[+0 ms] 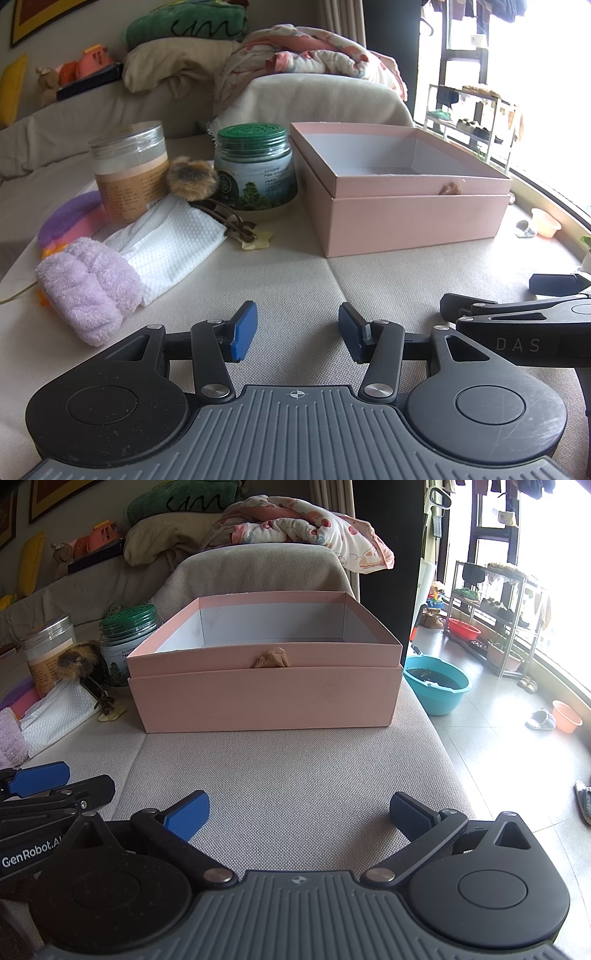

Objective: Organize soft objects
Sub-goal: 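Grasp the yellow fabric flower with the left tool while the right tool grasps the lavender fuzzy sock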

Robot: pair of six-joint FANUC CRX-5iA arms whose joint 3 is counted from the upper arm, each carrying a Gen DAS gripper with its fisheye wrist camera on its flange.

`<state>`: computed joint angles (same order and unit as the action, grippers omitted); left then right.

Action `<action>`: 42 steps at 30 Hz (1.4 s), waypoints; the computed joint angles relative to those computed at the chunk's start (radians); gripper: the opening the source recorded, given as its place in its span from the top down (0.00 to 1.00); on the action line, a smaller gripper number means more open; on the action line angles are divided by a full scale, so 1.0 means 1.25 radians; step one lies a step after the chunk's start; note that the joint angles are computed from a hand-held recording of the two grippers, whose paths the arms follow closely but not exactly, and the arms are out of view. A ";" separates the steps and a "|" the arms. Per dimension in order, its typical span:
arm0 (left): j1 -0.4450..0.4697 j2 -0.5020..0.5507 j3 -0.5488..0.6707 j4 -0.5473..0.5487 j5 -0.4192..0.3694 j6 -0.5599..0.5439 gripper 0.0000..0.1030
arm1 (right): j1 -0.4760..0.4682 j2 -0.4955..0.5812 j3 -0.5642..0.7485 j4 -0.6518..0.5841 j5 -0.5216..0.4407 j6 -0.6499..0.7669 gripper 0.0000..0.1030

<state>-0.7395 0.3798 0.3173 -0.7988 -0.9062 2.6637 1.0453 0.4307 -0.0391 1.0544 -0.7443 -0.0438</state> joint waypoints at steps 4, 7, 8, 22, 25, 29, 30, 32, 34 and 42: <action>0.001 0.002 0.003 0.000 -0.001 -0.002 0.47 | 0.000 0.000 0.000 0.000 0.000 0.000 0.00; 0.002 0.004 0.004 0.001 0.000 -0.003 0.47 | 0.000 -0.001 -0.001 0.000 0.000 0.000 0.00; 0.002 0.004 0.004 0.001 0.000 -0.004 0.47 | 0.000 -0.001 -0.001 0.000 0.000 0.000 0.00; 0.006 0.008 0.008 0.001 0.001 -0.008 0.47 | 0.000 -0.004 -0.003 -0.001 0.001 0.000 0.00; 0.006 0.011 0.013 0.000 0.000 -0.010 0.48 | 0.000 -0.006 -0.003 -0.003 -0.001 0.002 0.00; 0.023 -0.010 -0.018 0.039 0.060 -0.037 0.49 | -0.001 -0.010 -0.001 -0.015 0.001 0.018 0.00; 0.038 -0.025 -0.039 0.075 0.092 -0.073 0.49 | -0.004 -0.012 0.009 -0.045 0.001 0.053 0.00; 0.087 -0.066 -0.105 0.192 0.179 -0.177 0.49 | 0.003 -0.008 0.059 -0.150 -0.029 0.152 0.00; 0.143 -0.113 -0.185 0.325 0.269 -0.302 0.49 | 0.008 0.005 0.096 -0.191 -0.065 0.182 0.00; 0.334 -0.290 -0.331 0.380 0.310 -0.437 0.51 | 0.024 0.067 0.253 -0.317 -0.200 0.260 0.00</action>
